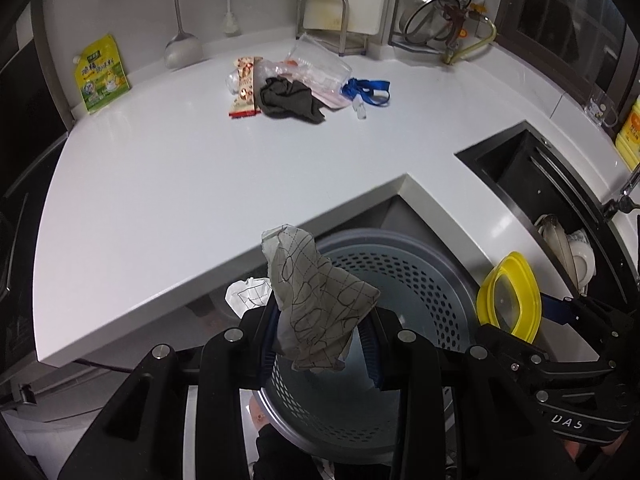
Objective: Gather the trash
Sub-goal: 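Carry the lid and paper over the grey mesh bin with both tools, then open the right tool to drop the lid while the left tool drops the paper into the bin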
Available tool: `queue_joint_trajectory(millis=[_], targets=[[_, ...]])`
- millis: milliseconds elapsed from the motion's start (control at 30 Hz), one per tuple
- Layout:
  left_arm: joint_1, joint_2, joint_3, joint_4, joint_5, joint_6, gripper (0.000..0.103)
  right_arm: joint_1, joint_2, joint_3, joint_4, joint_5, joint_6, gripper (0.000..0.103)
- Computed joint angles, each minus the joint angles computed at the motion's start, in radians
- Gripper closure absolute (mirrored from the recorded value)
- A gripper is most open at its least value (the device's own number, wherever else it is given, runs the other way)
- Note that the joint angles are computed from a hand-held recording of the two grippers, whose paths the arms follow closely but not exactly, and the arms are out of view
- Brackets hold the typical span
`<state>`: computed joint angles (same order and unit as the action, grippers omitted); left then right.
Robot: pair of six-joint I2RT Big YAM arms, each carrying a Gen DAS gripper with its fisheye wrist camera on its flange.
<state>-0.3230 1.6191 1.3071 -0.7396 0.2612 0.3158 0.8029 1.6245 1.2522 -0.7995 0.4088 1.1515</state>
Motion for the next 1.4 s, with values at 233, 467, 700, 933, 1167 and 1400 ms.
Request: queue_joint_trajectory(millis=[233,467,700,933,1167,1400], targets=[[-0.014,0.012,-0.026,-0.016,-0.002,-0.001,0.068,0.007,0.005,-0.025,0.022,-0.039,0.014,0.033],[-0.024,0.020,-0.033,-0.029,-0.007,-0.006,0.068,0.007,0.018,-0.033,0.043,-0.084,0.003,0.033],[-0.021,0.018,-0.032,-0.041,-0.005,-0.013,0.063,0.009,0.023,-0.041,0.067,-0.094,-0.008,0.033],[-0.017,0.002,-0.044,-0.025,-0.009,-0.020,0.052,0.010,0.022,-0.040,0.070,-0.084,-0.012,0.030],[0.000,-0.003,-0.043,-0.024,-0.006,-0.035,0.039,0.014,0.019,-0.038,0.068,-0.064,-0.013,0.025],[0.012,-0.009,-0.036,-0.024,-0.014,-0.042,0.032,0.014,0.008,-0.044,0.063,-0.053,-0.006,0.025]])
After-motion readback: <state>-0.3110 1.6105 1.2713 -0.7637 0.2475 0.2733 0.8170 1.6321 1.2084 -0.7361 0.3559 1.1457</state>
